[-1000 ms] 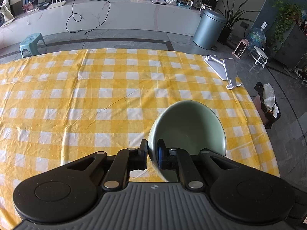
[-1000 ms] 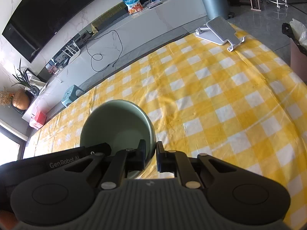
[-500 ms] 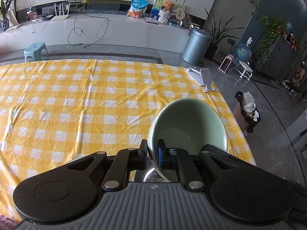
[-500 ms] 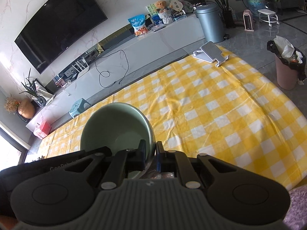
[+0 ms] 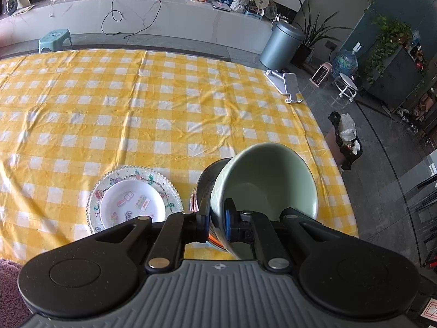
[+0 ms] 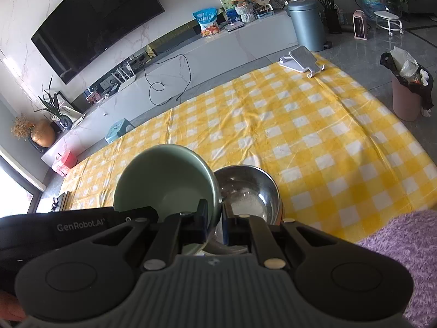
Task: Organize plates and bowls
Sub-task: 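Lower the green bowl into the steel bowl with both grippers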
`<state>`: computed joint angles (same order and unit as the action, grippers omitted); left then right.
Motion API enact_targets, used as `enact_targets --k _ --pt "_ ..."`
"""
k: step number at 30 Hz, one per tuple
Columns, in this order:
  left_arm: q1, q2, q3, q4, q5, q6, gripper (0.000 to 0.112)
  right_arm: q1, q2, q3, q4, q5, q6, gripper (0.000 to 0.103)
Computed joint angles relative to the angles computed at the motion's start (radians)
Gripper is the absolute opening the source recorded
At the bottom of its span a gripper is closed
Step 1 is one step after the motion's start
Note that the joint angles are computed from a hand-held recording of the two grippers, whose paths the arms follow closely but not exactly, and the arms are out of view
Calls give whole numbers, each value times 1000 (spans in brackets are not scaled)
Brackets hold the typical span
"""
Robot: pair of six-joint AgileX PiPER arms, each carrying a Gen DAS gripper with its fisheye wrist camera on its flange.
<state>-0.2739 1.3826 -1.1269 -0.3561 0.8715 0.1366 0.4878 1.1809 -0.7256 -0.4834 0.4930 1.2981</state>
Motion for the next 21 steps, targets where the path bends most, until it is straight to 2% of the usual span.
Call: enact_targets --k 4,8,13,21 --pt "-24 37 -33 35 39 -27 11 -46 9 15 109 -22 -104 8" --pt "-30 97 -69 13 84 -26 11 -83 11 29 136 -26 -126 8" --pt "-34 207 -136 -8 134 -54 10 -115 53 18 118 -17 -120 7" --pt "-39 291 -199 26 142 -106 9 -130 178 -31 83 -35 -149 8"
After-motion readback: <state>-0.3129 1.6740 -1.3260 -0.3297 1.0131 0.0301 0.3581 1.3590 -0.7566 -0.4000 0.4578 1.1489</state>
